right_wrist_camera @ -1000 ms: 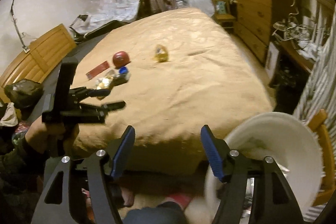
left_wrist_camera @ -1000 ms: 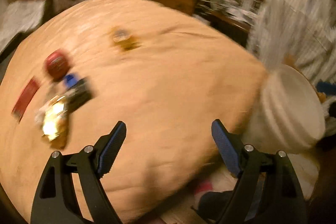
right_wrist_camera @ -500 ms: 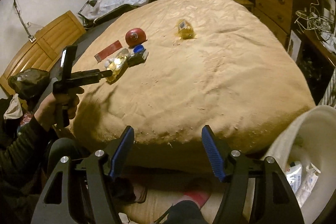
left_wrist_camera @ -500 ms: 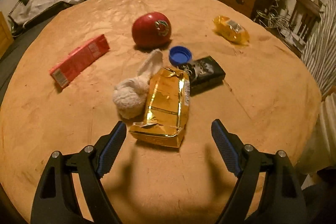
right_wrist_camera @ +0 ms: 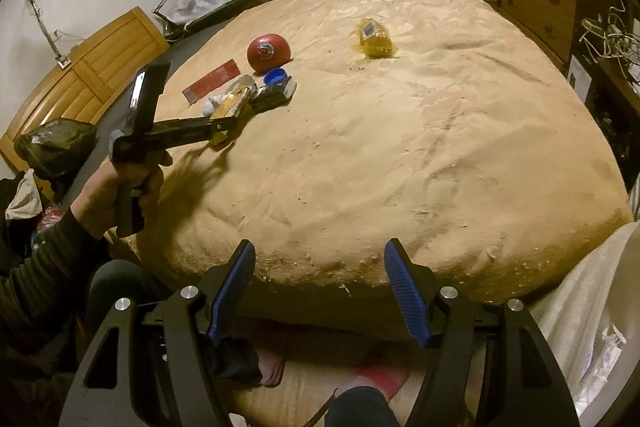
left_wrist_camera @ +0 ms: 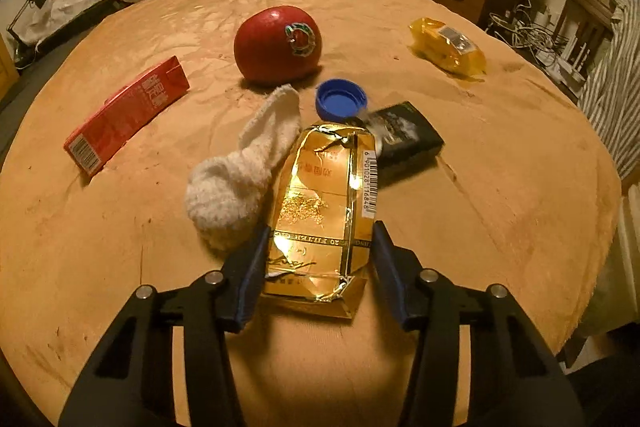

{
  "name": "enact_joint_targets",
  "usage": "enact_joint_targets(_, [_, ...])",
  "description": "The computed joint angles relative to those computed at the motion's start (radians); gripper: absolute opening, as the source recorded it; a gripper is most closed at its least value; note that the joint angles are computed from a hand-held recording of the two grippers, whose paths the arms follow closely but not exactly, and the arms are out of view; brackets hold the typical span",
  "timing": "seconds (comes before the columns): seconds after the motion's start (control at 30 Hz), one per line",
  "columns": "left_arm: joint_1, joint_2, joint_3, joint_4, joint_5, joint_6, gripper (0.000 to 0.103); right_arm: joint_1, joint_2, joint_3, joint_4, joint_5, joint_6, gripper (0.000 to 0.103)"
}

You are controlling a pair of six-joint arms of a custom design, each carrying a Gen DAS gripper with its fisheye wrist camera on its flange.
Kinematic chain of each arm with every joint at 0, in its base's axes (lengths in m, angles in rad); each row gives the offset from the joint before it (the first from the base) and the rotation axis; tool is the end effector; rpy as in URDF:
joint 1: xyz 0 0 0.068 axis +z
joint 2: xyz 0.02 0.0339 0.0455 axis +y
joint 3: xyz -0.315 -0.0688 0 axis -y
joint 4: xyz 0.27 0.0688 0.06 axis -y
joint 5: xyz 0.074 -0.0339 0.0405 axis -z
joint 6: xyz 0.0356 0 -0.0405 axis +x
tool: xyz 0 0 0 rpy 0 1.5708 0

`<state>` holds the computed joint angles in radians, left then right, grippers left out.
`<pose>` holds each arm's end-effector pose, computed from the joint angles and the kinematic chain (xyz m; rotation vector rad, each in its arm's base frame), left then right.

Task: Collect trash
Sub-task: 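Lower the left tool onto the gold foil packet and close it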

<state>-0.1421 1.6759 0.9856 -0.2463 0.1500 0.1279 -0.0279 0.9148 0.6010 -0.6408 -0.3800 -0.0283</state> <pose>0.3597 -0.0568 0.2131 0.3979 2.4710 -0.1938 0.1654 0.0086 0.2495 -0.1523 2.4806 0.4547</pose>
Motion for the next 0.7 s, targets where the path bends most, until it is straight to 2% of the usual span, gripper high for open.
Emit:
enact_joint_targets(0.13, [0.009, -0.102, -0.077, -0.041, -0.018, 0.029, 0.048, 0.064, 0.007, -0.012, 0.041, 0.017, 0.027, 0.068])
enact_joint_targets(0.2, [0.0, -0.166, -0.137, -0.047, -0.091, 0.067, 0.048, 0.1, 0.024, -0.016, 0.069, 0.026, 0.043, 0.068])
enact_joint_targets(0.3, [0.01, -0.222, -0.199, -0.043, -0.144, 0.119, 0.048, 0.149, 0.068, -0.017, 0.118, 0.037, 0.065, 0.068])
enact_joint_targets(0.43, [0.048, -0.227, -0.205, -0.051, -0.117, 0.137, 0.054, 0.246, 0.156, 0.011, 0.159, 0.079, 0.064, 0.068])
enact_joint_targets(0.5, [0.052, -0.228, -0.201, -0.048, -0.121, 0.139, 0.068, 0.31, 0.219, 0.055, 0.162, 0.136, 0.03, 0.07])
enact_joint_targets(0.53, [0.059, -0.228, -0.197, -0.047, -0.105, 0.135, 0.071, 0.329, 0.244, 0.074, 0.164, 0.155, 0.016, 0.076])
enact_joint_targets(0.57, [0.064, -0.229, -0.194, -0.052, -0.087, 0.134, 0.075, 0.348, 0.27, 0.096, 0.162, 0.172, -0.004, 0.077])
enact_joint_targets(0.7, [0.088, -0.197, -0.167, -0.059, -0.056, 0.115, 0.076, 0.402, 0.395, 0.221, 0.166, 0.259, -0.143, 0.081])
